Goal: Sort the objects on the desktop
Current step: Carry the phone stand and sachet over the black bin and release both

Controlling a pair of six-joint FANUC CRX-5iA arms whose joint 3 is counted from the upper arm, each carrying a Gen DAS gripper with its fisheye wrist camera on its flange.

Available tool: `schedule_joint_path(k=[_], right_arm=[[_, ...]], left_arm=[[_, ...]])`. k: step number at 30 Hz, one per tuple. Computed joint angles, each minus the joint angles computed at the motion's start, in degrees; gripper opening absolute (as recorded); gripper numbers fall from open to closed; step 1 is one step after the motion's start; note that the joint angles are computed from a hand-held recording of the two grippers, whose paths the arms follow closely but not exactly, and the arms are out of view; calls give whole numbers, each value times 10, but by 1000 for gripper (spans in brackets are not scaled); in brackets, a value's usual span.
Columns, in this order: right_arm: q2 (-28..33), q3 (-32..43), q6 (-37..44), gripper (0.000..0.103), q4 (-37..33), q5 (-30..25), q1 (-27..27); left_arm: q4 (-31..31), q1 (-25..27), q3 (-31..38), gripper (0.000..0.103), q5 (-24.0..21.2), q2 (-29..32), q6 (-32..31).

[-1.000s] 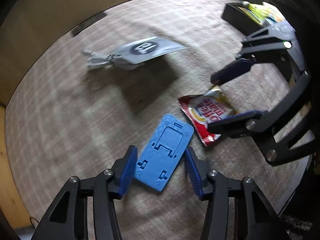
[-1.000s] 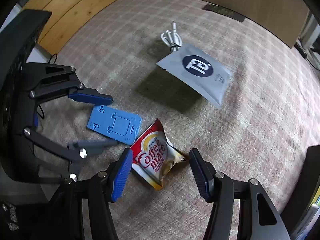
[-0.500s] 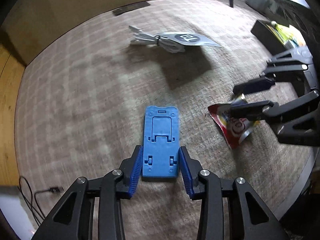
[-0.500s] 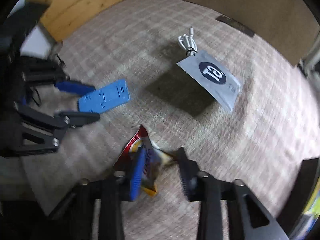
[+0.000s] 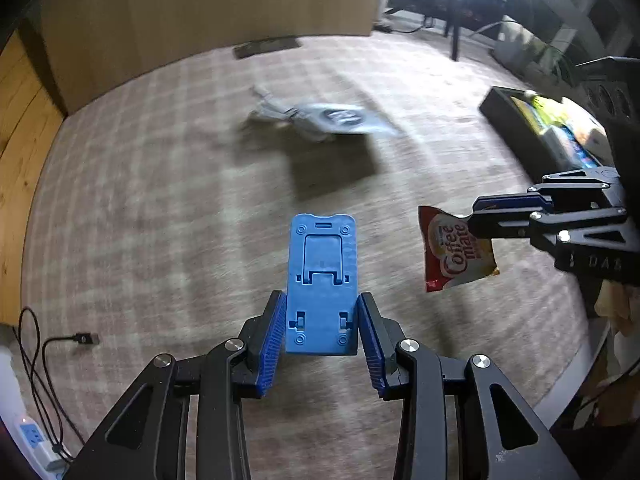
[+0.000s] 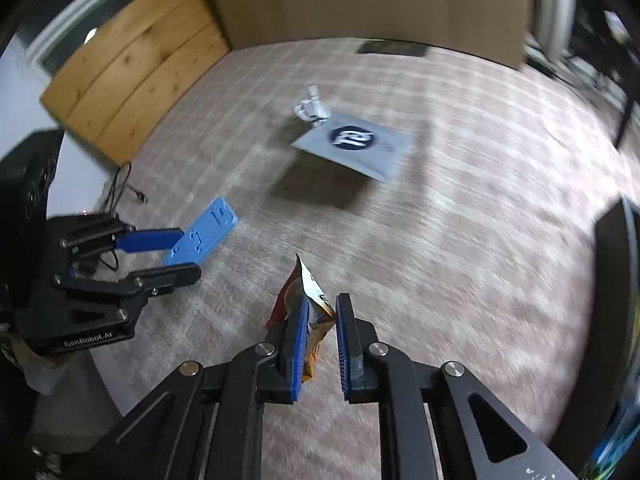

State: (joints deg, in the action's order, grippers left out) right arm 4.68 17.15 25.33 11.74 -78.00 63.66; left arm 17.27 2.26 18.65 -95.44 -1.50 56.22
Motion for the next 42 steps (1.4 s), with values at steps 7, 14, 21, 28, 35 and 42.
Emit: schedule_joint_path(k=[7, 14, 21, 28, 35, 42], right_arm=[[-83, -83, -138, 12, 88, -7, 44], [-181, -158, -287, 12, 180, -108, 128], [-268, -209, -486, 12, 265, -313, 291], [-305, -218, -651, 12, 267, -499, 440], [-342, -230, -807, 12, 219, -610, 553], [-363, -237, -904, 12, 172, -657, 618]], left_arm=[[25, -58, 39, 39, 1, 24, 13], [44, -166, 96, 39, 13, 62, 37], [60, -265, 158, 39, 23, 108, 76], [56, -346, 237, 39, 18, 168, 118], [44, -390, 312, 39, 12, 218, 149], [36, -415, 375, 40, -2, 258, 164]])
